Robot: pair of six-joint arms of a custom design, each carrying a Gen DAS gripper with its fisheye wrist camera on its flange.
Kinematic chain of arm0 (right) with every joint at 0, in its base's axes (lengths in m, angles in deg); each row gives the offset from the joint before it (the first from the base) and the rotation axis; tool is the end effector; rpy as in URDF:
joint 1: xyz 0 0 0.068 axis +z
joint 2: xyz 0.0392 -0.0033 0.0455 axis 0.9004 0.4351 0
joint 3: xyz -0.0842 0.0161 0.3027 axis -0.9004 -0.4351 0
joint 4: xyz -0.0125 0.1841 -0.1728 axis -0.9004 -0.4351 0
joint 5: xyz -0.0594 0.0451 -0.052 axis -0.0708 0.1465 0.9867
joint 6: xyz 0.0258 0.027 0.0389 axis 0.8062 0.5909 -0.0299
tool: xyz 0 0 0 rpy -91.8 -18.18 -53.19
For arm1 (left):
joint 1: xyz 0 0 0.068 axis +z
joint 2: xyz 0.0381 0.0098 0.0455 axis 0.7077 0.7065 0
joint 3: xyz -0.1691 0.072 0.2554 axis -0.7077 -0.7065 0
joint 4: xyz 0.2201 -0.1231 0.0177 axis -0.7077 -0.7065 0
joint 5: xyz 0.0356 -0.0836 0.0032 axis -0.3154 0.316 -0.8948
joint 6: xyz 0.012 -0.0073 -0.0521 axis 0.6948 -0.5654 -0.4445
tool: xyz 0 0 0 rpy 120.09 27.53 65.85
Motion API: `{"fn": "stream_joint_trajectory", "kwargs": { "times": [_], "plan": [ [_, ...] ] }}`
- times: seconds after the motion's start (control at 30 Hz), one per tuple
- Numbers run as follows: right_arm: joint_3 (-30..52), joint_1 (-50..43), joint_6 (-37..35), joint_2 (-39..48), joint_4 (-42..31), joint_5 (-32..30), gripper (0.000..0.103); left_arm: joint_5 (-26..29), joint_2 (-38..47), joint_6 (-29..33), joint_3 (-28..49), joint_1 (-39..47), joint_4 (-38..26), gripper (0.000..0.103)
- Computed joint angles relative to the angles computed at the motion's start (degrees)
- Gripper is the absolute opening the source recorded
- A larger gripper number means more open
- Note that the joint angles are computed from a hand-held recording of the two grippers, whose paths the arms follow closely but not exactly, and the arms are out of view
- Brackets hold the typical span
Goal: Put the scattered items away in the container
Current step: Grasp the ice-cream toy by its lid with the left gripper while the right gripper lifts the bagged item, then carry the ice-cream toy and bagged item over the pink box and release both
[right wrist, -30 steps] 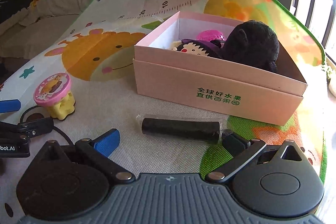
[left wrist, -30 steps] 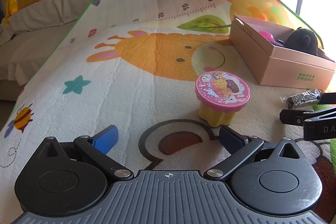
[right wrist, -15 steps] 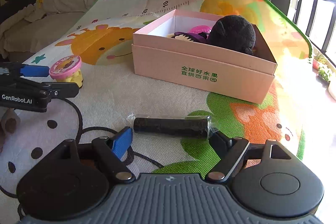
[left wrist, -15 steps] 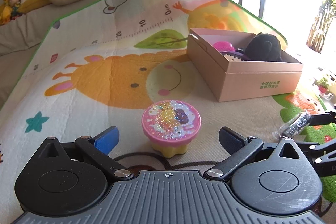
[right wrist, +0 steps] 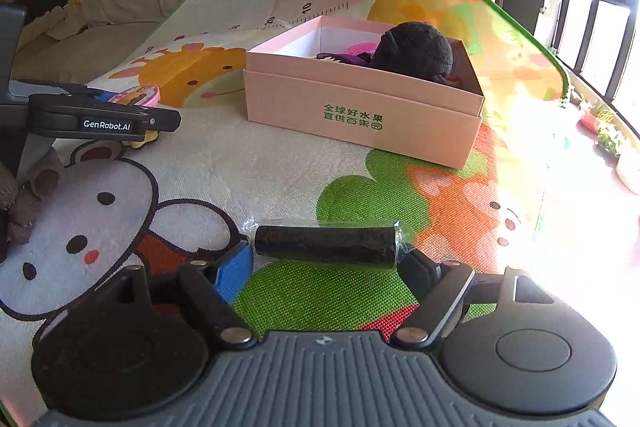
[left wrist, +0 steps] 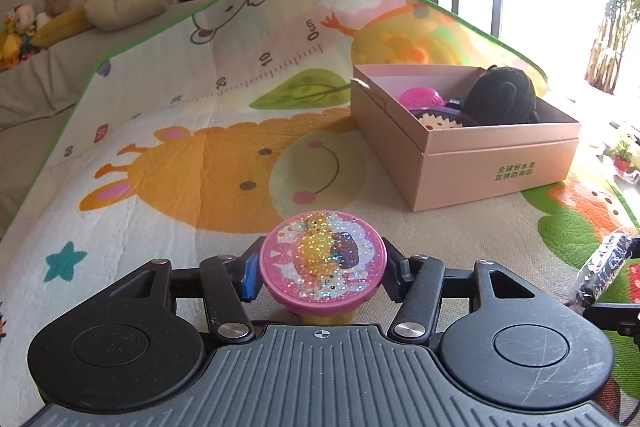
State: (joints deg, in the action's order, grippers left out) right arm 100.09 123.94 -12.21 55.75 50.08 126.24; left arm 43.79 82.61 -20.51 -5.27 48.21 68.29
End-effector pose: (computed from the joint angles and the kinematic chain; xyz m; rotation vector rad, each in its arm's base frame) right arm 0.1551 0.2142 -0.0126 0.3022 2.2844 -0.1821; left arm 0.3493 -0.0029 0.0001 0.9069 2.0063 -0.4250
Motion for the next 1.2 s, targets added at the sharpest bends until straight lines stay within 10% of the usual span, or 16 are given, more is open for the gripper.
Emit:
{"fn": "stream_joint_trajectory", "kwargs": {
  "times": [0.3,0.7,0.77,1.0,1.2],
  "plan": [
    [-1.5,5.0,5.5,-2.3,-6.3,1.9,0.079,4.0,-3.8,8.2,-9.8,-0.7,0.0,0.061],
    [-7.5,7.5,16.5,-7.3,-13.1,5.1,0.079,2.2,-13.7,-8.3,4.5,-18.0,-3.9,0.062],
    [-8.0,7.4,16.9,-7.6,-13.1,5.3,0.079,1.5,-12.6,-11.6,9.3,-19.9,-5.1,0.091],
    [-8.7,3.2,12.8,-8.8,-11.3,4.3,0.079,1.9,-8.5,-14.7,16.2,-17.5,-10.4,0.099],
    [-13.1,-6.5,-6.4,-16.9,0.4,2.4,0.079,3.5,-5.2,-5.9,16.9,-10.7,-20.3,0.102]
  ]
}}
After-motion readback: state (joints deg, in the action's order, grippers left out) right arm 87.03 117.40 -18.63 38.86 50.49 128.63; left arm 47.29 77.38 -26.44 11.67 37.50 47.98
